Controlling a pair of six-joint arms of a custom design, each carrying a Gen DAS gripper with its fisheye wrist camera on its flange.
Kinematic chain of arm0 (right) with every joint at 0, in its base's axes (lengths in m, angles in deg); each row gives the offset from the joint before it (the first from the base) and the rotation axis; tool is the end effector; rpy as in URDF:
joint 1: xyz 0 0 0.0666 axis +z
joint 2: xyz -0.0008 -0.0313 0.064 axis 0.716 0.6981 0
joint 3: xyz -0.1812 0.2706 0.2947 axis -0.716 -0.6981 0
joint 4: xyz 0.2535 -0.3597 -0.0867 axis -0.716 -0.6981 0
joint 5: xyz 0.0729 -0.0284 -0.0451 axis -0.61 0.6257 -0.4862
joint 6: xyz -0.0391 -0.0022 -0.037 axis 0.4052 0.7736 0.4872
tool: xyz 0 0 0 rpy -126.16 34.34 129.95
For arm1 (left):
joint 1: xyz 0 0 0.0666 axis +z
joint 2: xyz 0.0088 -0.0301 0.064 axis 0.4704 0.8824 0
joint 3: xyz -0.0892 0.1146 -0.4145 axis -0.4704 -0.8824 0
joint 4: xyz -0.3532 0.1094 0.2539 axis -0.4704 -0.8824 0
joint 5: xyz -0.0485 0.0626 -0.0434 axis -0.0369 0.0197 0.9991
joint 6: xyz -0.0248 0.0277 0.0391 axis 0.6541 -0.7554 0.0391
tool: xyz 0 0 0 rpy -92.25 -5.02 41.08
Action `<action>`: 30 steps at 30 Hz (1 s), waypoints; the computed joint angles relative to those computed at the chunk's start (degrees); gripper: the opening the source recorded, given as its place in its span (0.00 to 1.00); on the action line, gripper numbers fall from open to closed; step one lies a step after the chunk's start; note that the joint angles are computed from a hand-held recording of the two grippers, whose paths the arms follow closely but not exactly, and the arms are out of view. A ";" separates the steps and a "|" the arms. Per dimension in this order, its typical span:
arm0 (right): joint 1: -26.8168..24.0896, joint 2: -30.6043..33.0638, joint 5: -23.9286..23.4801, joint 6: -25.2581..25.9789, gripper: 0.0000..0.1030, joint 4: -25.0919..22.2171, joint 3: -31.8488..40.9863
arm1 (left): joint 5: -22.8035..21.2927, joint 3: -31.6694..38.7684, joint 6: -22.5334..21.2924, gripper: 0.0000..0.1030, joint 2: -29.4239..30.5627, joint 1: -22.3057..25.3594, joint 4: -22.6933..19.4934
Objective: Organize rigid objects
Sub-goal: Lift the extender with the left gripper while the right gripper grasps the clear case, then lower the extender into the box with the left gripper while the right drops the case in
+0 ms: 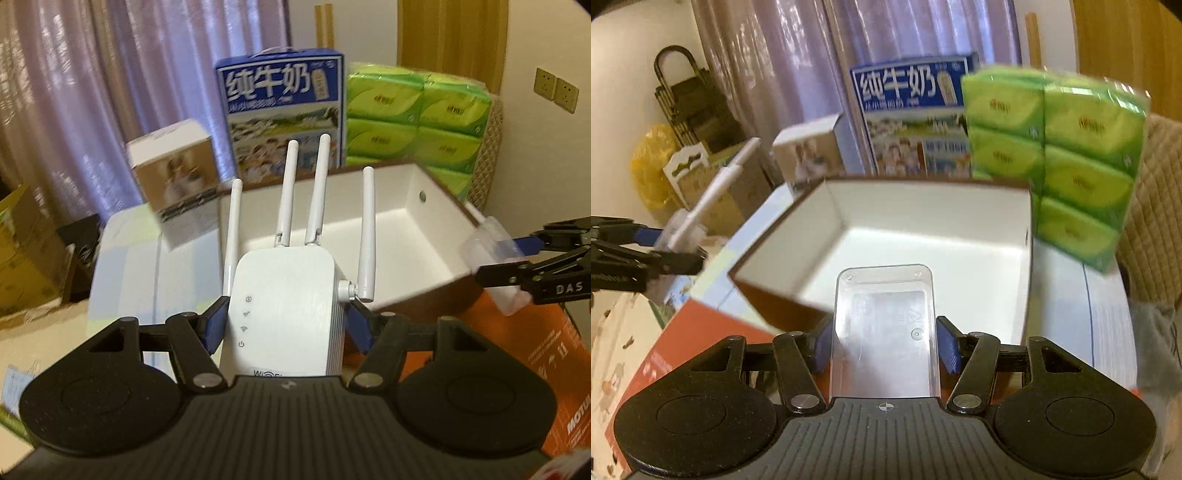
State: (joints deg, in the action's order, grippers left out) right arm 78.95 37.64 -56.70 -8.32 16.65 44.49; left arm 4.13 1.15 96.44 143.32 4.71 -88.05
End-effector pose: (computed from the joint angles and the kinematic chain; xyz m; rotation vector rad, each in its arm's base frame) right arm 0.3991 0.2612 0.4586 -0.3696 2.2345 0.4653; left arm 0.3672 -0.1477 0.4842 0.1274 2.3566 0.0695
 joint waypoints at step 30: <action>-4.26 15.16 4.12 -0.67 0.52 -5.30 10.13 | 9.85 9.74 -4.56 0.61 23.64 5.38 1.96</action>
